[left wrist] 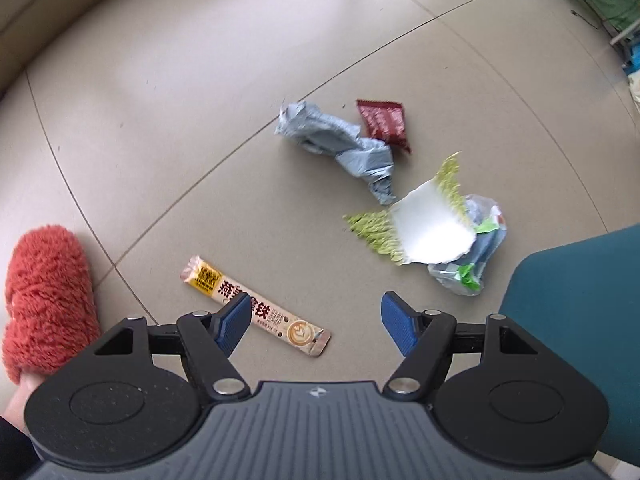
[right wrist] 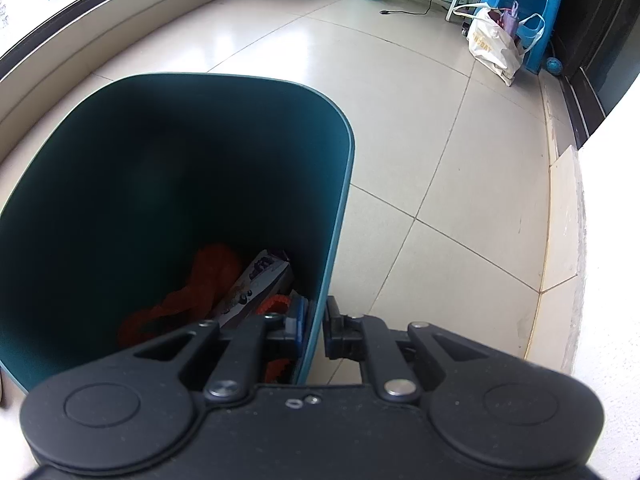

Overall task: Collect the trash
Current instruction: 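Lower the left tool to the coffee stick sachet and grasp it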

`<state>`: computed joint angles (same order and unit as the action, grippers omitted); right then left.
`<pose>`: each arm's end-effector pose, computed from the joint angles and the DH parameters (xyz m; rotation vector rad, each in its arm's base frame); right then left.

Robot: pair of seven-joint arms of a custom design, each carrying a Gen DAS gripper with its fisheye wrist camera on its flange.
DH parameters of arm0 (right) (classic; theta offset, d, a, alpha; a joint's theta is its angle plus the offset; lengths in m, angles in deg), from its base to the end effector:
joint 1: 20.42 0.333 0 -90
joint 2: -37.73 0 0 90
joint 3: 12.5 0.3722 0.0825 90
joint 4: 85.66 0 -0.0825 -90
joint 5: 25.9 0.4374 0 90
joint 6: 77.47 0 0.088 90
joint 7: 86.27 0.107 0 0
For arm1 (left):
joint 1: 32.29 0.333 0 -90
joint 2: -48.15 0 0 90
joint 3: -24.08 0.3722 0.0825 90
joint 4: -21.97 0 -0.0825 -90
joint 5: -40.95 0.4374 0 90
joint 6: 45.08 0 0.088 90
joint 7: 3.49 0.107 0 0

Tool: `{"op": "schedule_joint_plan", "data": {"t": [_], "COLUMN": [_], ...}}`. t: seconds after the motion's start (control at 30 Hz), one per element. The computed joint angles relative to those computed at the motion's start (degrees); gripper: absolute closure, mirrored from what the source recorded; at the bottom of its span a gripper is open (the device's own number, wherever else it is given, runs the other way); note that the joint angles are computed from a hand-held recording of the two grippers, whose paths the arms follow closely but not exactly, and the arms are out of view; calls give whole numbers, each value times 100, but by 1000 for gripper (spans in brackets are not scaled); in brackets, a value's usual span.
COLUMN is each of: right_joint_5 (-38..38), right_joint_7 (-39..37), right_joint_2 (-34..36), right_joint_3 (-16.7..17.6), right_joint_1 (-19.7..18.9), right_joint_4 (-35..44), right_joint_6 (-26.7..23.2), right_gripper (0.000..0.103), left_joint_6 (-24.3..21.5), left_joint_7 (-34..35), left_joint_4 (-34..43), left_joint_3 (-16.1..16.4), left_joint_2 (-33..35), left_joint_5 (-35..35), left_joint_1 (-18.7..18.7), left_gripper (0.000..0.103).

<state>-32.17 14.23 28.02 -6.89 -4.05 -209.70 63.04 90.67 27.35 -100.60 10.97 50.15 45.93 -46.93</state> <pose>0.5344 0.2187 0.5511 -2.1975 1.6699 -0.4360 0.5402 -0.2821 0.4345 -2.6289 1.5723 -0.2989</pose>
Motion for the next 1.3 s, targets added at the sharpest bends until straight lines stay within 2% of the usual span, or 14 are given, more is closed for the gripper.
{"op": "schedule_joint_plan", "data": {"t": [0.2,0.43,0.6,0.83,0.9,1.0,1.03,1.07,1.17,1.3], "right_joint_5": [-143,-242,-299,-409,-431,-434,-434,-430,-449,-443], "right_joint_7": [33,37,68,206,236,229,225,228,235,226], "right_joint_2": [-24,-3,4,28,47,47,46,46,44,35], "right_joint_3": [37,50,59,89,91,82,78,78,82,77], "right_joint_1": [10,19,27,44,49,57,57,58,60,62], "right_joint_4": [-17,21,41,77,91,90,86,86,82,68], "right_joint_6": [-26,-58,-90,-146,-148,-143,-137,-136,-132,-114], "right_gripper": [92,92,92,92,92,91,91,91,91,91], "left_joint_6": [405,203,207,157,181,176,161,120,-169,-290], "left_joint_7": [-162,-496,-583,-349,-364,-448,-450,-435,-565,-479], "left_joint_4": [-290,-134,-196,-206,-211,-220,-217,-197,-57,27], "left_joint_3": [31,127,169,166,166,150,146,141,161,127], "left_joint_2": [344,891,985,984,990,942,909,896,942,949], "left_joint_5": [-441,-214,-147,9,60,159,193,233,581,688], "left_joint_1": [39,-33,-24,-25,-45,-107,-119,-130,-230,-261], "left_gripper": [32,32,32,32,35,52,62,66,70,73]}}
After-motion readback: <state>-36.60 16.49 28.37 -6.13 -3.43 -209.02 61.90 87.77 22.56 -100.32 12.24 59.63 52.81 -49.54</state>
